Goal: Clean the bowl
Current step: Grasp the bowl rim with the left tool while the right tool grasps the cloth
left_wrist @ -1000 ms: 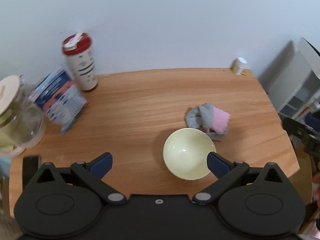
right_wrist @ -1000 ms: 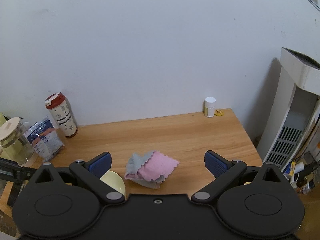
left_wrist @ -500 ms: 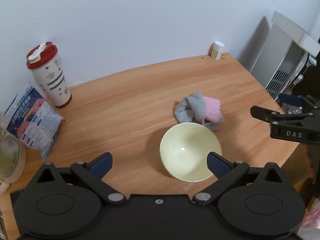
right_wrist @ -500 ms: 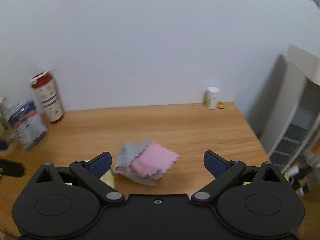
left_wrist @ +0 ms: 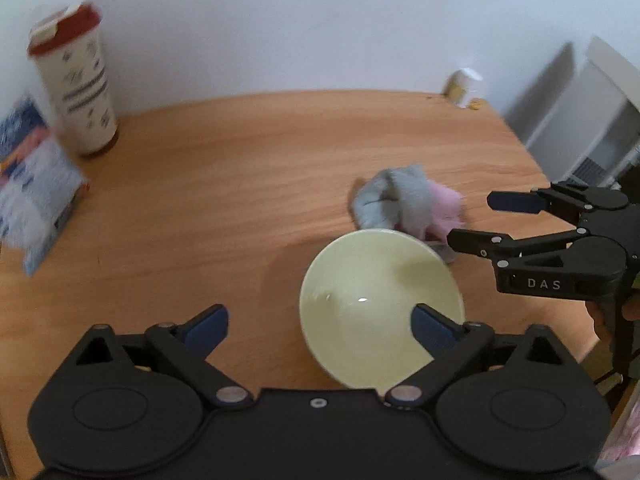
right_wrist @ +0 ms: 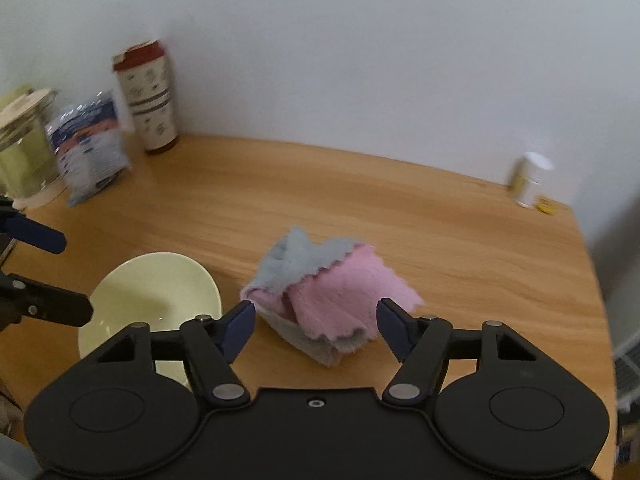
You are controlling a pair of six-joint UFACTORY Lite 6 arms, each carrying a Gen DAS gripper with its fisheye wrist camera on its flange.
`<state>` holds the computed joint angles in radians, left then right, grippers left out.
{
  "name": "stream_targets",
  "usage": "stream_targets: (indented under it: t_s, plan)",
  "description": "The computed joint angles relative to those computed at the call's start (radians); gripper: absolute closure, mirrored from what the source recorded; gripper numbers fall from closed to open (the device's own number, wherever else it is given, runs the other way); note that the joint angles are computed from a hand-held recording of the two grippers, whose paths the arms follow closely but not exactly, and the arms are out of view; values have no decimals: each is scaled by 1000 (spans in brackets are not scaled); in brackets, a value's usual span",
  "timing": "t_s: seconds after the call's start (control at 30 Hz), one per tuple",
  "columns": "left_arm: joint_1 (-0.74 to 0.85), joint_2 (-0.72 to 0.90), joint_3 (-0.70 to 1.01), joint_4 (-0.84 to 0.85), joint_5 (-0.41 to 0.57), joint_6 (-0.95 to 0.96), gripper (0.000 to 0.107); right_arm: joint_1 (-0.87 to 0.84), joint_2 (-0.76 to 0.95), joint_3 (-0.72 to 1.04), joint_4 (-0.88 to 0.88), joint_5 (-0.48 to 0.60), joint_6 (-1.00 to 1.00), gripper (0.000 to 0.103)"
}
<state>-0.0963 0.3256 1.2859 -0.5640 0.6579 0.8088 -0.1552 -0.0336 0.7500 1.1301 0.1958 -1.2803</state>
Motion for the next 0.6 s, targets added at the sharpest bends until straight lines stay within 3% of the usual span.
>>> stream_targets:
  t_s: [0.13, 0.33, 0.5, 0.6]
  plan:
    - [-34, -5, -55, 62, -97, -114, 17, -32, 144, 93, 90, 60, -191, 31]
    - [-73, -5, -111, 145, -170, -295, 29, -62, 294, 192, 170, 125, -411, 31]
    - [-85, -8, -124, 141, -161, -360, 35, -115, 381, 276, 103, 232, -409, 31]
    - [-98, -20, -134, 168, -156, -427, 39, -125, 386, 265, 143, 243, -503, 31]
